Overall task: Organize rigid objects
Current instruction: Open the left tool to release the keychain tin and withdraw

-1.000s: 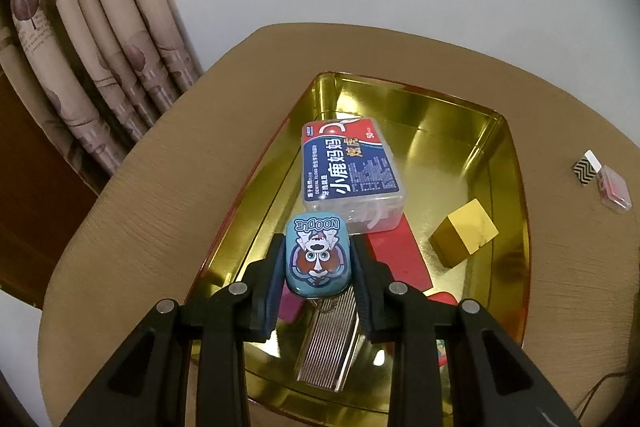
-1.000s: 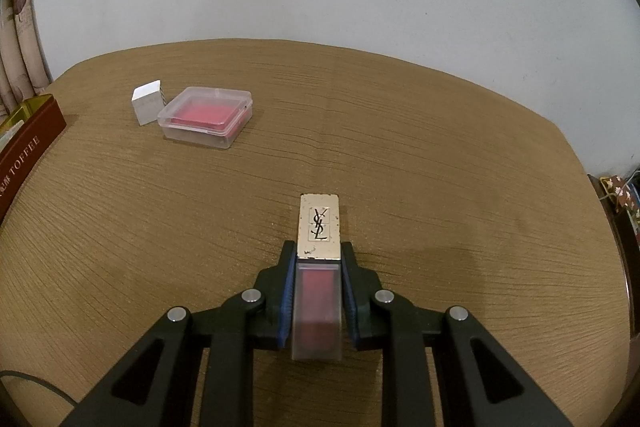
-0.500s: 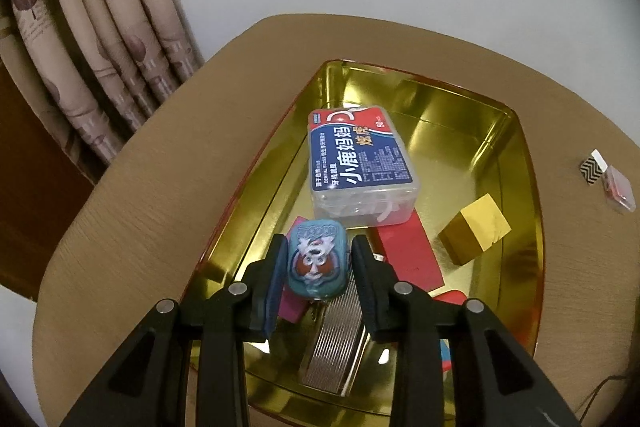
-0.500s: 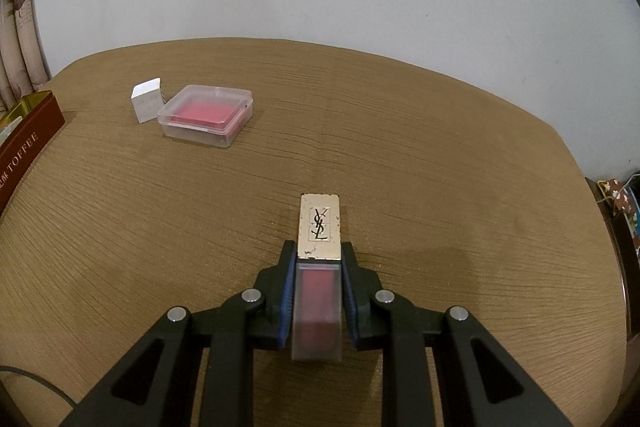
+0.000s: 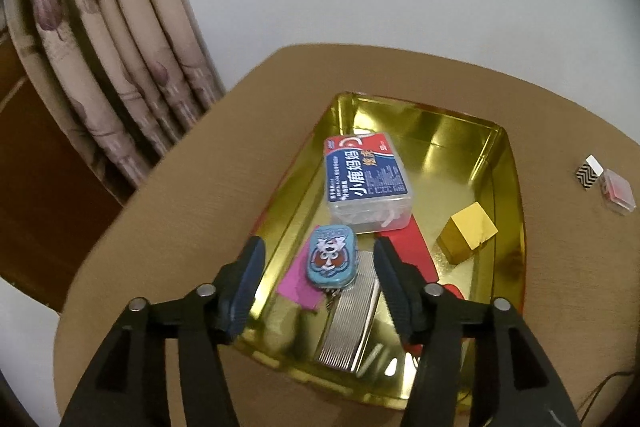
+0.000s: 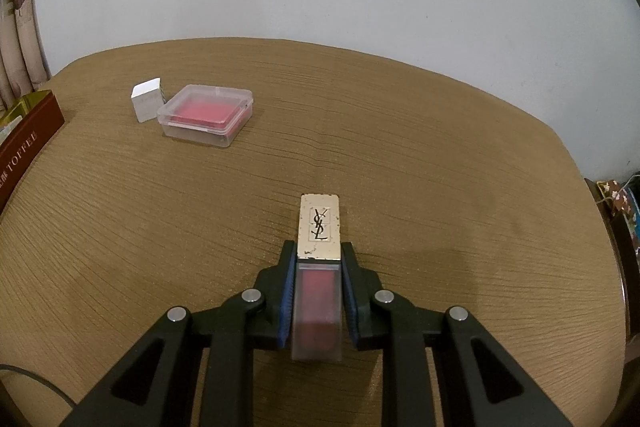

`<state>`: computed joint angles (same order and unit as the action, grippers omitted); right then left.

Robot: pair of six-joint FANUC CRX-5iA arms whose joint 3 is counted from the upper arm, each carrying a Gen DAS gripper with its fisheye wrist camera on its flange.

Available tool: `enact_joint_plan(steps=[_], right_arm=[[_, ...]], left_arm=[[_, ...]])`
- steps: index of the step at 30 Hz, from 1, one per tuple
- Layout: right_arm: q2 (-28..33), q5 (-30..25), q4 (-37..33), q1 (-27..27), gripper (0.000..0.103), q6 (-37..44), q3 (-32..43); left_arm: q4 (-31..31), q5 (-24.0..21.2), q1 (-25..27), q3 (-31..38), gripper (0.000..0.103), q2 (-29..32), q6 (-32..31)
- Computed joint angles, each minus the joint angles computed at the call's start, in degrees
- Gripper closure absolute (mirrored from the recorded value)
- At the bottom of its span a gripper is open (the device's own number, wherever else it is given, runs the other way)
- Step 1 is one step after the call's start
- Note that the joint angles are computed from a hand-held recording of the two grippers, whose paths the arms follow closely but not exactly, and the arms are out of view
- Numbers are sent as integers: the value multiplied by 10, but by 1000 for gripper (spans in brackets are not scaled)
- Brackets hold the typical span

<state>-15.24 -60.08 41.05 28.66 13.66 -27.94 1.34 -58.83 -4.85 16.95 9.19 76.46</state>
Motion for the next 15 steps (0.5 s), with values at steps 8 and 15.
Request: enact_joint_plan(steps=[8, 15], right_arm=[[1, -1, -11, -1, 83, -4, 11], [7, -8, -3, 29, 83, 10, 43]], left_arm=[[-24, 18, -4, -30, 37, -42, 10], [-34, 19, 1, -32, 29, -55, 27]])
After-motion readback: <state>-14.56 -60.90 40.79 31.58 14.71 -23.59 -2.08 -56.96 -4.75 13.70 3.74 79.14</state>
